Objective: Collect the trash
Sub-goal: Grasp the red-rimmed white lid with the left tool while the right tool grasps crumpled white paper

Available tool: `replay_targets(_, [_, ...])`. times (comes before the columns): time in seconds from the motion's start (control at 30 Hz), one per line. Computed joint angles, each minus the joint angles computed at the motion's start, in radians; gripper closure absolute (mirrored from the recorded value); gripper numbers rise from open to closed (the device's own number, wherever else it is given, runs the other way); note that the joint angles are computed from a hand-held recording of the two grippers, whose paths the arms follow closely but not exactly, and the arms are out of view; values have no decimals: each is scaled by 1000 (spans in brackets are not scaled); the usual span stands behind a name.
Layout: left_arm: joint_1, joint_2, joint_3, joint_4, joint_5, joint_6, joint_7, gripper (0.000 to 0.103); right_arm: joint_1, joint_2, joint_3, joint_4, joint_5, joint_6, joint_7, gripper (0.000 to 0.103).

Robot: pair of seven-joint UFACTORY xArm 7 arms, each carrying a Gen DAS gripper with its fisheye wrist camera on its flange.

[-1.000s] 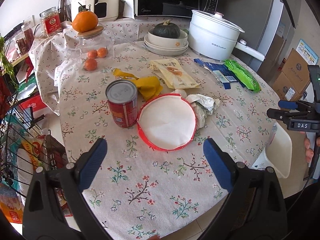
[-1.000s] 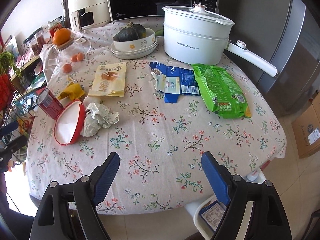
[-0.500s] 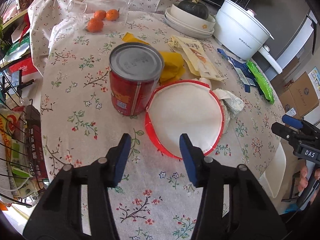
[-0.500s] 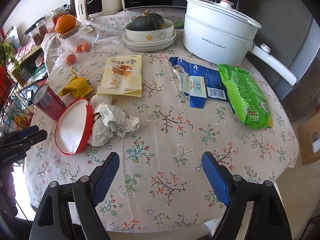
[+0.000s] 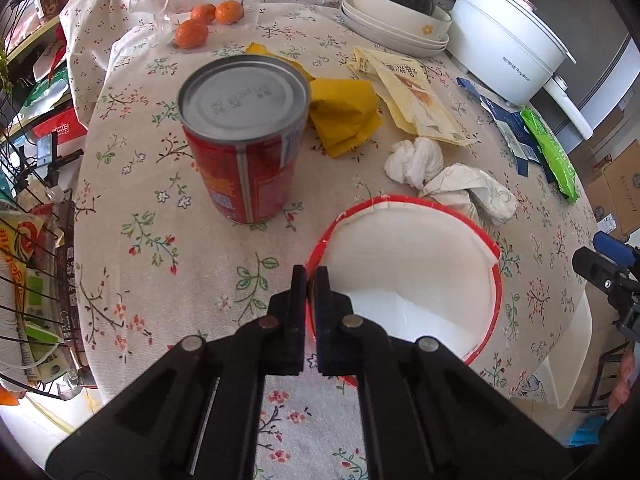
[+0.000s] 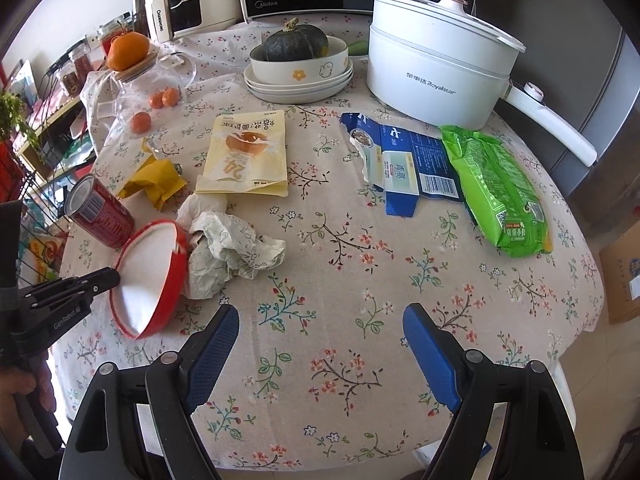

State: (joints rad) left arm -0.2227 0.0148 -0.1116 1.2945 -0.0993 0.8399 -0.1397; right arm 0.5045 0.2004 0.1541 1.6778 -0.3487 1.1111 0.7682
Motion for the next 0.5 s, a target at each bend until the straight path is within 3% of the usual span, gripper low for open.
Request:
replay_targets(0.23, [2, -108, 2, -73, 25, -52, 78, 101, -4, 10, -1, 3, 9, -13, 12, 17])
replay_targets(0.5, [40, -177, 23, -122, 72, -84, 98, 101, 15, 111, -14, 103, 36, -34, 10, 17])
